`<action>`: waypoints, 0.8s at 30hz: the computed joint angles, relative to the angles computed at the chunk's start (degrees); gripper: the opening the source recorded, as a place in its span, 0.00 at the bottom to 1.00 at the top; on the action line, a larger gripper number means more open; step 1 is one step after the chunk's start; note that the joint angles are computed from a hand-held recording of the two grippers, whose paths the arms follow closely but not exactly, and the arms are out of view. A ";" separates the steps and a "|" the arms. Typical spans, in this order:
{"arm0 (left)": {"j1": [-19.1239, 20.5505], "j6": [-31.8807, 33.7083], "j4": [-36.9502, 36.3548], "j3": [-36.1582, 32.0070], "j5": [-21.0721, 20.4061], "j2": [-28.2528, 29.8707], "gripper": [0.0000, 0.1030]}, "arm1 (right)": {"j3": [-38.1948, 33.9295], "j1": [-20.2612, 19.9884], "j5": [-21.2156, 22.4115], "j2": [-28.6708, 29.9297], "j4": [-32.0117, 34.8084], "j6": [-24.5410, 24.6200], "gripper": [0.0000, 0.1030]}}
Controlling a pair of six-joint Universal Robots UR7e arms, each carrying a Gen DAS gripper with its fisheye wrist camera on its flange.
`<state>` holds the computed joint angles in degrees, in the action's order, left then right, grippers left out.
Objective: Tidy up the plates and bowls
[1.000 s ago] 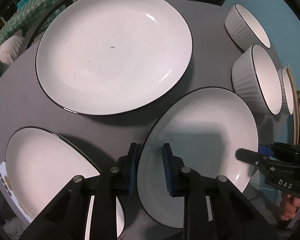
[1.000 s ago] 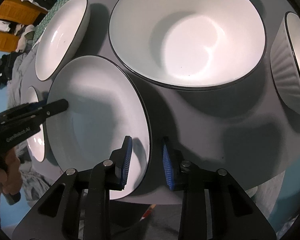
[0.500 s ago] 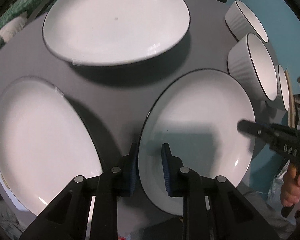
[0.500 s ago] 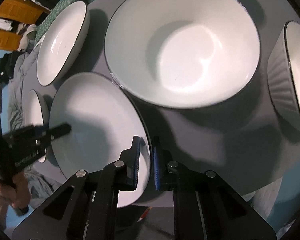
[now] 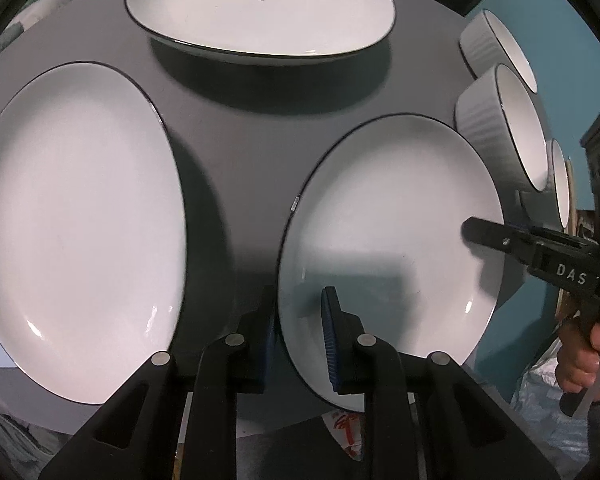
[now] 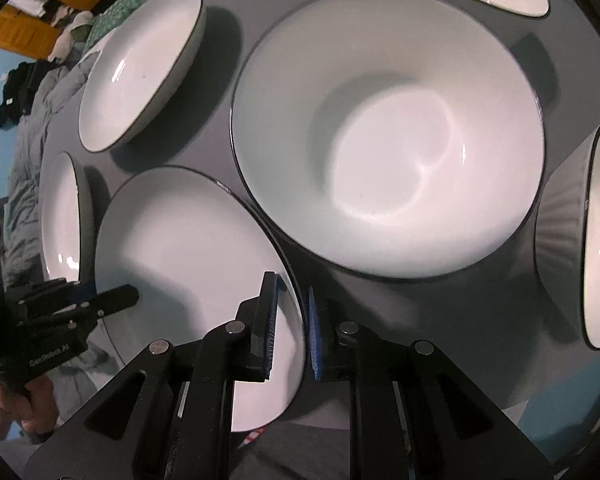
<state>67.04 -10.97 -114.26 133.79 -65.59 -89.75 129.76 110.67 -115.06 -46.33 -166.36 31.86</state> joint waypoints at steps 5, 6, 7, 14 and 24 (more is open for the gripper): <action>-2.62 -1.22 -2.03 0.69 0.39 2.44 0.20 | -0.30 0.12 0.25 1.18 -0.83 0.25 0.18; -2.27 -1.20 -1.84 0.41 0.07 2.49 0.20 | 0.12 0.25 0.26 1.23 -1.53 0.49 0.18; -2.00 -1.27 -1.62 0.18 -0.30 2.51 0.20 | 0.21 0.16 0.34 1.31 -2.03 0.81 0.18; 1.74 0.86 -0.70 -4.40 -1.00 5.45 0.20 | 0.03 -0.04 0.42 1.24 -2.17 -0.37 0.18; 1.66 -2.56 -0.28 -4.72 -1.15 4.78 0.19 | 1.64 -1.12 2.15 -0.59 -1.95 -1.30 0.16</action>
